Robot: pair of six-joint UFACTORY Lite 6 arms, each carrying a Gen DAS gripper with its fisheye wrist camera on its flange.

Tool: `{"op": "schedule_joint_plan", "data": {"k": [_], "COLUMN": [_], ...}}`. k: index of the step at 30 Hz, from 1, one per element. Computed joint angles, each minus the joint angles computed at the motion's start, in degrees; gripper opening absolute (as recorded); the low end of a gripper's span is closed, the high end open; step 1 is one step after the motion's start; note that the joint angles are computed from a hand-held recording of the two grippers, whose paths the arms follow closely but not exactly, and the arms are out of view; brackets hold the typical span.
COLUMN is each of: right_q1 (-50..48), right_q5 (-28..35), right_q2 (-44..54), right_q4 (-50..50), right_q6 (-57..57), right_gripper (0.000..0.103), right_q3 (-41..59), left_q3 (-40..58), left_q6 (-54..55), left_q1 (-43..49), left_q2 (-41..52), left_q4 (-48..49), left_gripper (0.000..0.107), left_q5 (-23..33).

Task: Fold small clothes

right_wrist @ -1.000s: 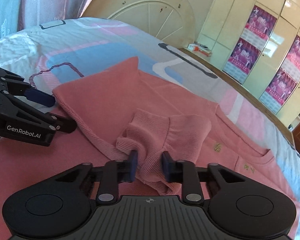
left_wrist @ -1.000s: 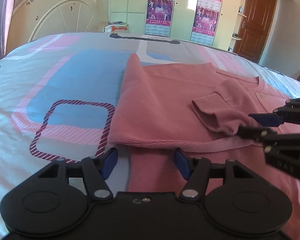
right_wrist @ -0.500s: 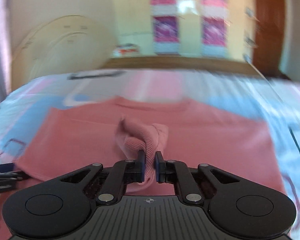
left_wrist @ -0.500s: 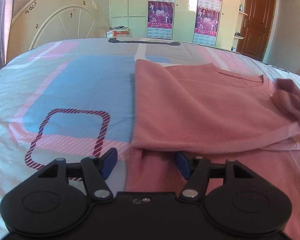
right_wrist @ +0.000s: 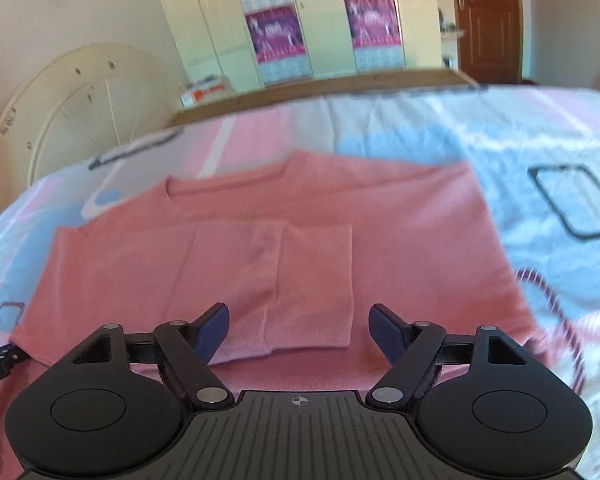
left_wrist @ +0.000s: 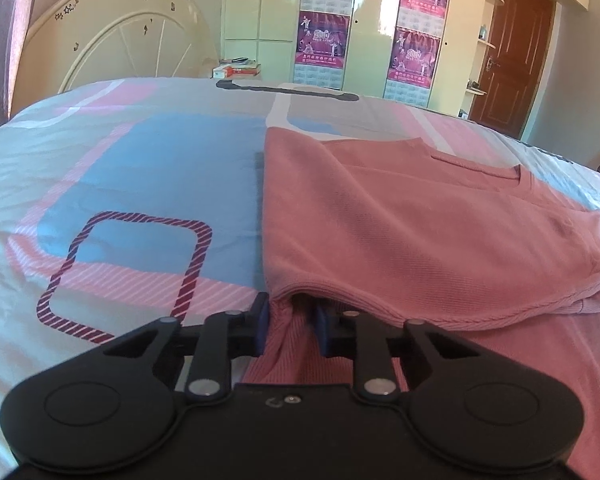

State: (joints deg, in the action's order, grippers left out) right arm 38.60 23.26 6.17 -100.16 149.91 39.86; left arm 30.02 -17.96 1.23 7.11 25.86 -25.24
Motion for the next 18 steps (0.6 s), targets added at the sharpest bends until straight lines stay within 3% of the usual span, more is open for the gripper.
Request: {"op": "schedule_joint_plan", "data": {"k": [2, 3, 5, 7, 11, 14, 16, 18], "right_q1": [-0.7, -0.4, 0.0, 0.0, 3.8, 1.9, 0.7, 2.1], "right_q5": [-2.1, -2.1, -2.9, -4.2, 4.0, 1.5, -2.6, -1.3], "right_q2": [2.7, 3.9, 5.2, 5.3, 3.6, 5.6, 5.8, 3.4], "right_q4": [-1.7, -2.1, -0.9, 0.4, 9.9, 14.7, 11.8, 10.2], "right_q6": [2.5, 3.0, 0.1, -3.3, -17.0, -22.0, -19.0, -17.3], "right_gripper": [0.071, 0.06, 0.027, 0.015, 0.013, 0.013, 0.014, 0.031], "right_q3": [1.5, 2.3, 4.1, 5.5, 6.6, 6.6, 5.1, 3.4], "left_q3": [-0.2, 0.0, 0.0, -0.1, 0.1, 0.0, 0.3, 1.0], "left_q6": [0.1, -0.2, -1.4, -4.0, -6.4, -4.9, -6.6, -9.7], "left_q1": [0.1, 0.2, 0.3, 1.1, 1.6, 0.9, 1.5, 2.4], "left_q2": [-0.3, -0.2, -0.4, -0.8, -1.1, -0.9, -1.4, -1.8], "left_q4": [0.3, 0.7, 1.5, 4.2, 6.7, 5.3, 7.7, 11.2], "left_gripper": [0.019, 0.016, 0.013, 0.011, 0.01, 0.01, 0.01, 0.01], "left_q5": [0.1, 0.2, 0.4, 0.4, 0.6, 0.8, 1.3, 2.1]}}
